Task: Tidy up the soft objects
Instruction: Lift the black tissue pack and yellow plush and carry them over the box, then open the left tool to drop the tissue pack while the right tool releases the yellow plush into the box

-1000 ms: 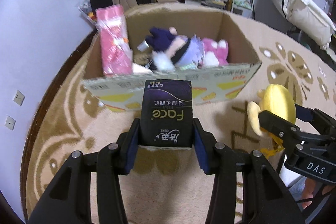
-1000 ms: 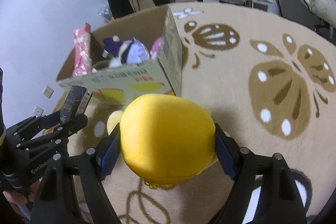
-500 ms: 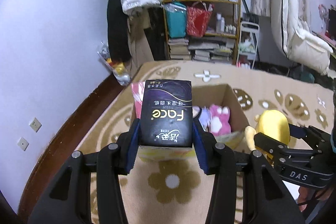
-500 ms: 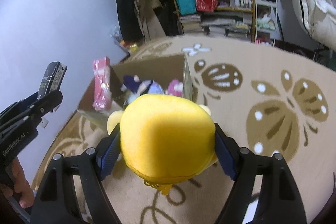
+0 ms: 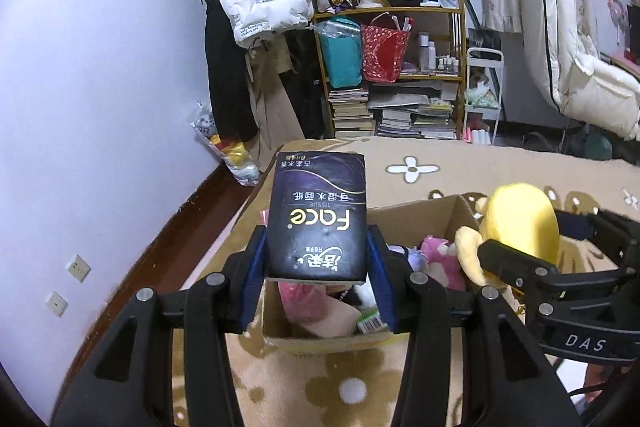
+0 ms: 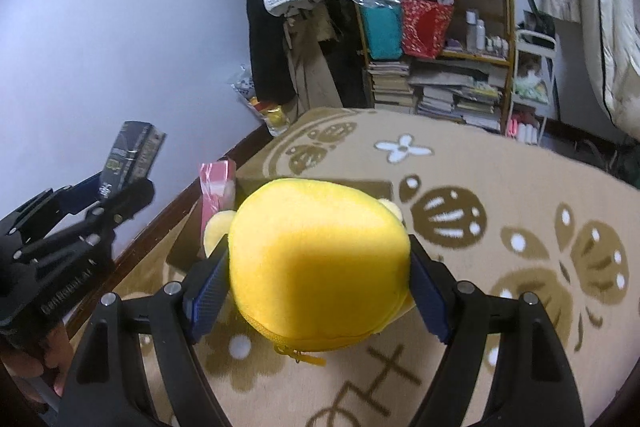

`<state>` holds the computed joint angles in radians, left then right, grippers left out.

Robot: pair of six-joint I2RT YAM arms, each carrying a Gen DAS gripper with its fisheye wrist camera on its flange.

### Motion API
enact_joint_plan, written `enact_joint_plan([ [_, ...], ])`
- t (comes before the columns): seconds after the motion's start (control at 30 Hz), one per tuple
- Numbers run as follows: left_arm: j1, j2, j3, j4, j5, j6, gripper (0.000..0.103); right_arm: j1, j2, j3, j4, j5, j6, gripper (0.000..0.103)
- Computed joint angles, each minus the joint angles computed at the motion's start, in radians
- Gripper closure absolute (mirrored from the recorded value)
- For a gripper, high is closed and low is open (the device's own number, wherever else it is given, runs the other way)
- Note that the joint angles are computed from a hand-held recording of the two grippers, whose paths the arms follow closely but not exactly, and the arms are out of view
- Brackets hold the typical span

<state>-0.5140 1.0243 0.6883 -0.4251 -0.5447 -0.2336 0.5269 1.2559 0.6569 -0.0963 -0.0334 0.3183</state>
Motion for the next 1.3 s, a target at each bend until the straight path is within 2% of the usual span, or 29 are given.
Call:
enact_joint_plan([
  [0.37, 0.067, 0.025, -0.051, 0.166, -0.001, 0.041, 0.057, -0.010, 0.126, 0.057, 0.102, -0.019, -0.067, 0.018],
  [0.63, 0.119, 0.102, -0.074, 0.238, 0.045, 0.049, 0.057, -0.009, 0.202, 0.062, 0.190, -0.019, -0.076, 0.017],
  [1.07, 0.182, 0.234, -0.104, 0.322, 0.114, 0.027, 0.057, -0.041, 0.343, 0.083, 0.219, -0.072, -0.068, 0.014],
  [1.13, 0.188, 0.238, -0.106, 0.326, 0.117, 0.023, 0.053, -0.041, 0.347, 0.073, 0.221, -0.076, -0.065, 0.014],
  [1.2, 0.190, 0.234, -0.114, 0.332, 0.103, 0.022, 0.044, -0.040, 0.347, 0.069, 0.220, -0.075, -0.066, 0.014],
  [1.3, 0.194, 0.222, -0.115, 0.325, 0.096, 0.018, 0.037, -0.037, 0.343, 0.064, 0.213, -0.070, -0.069, 0.013],
])
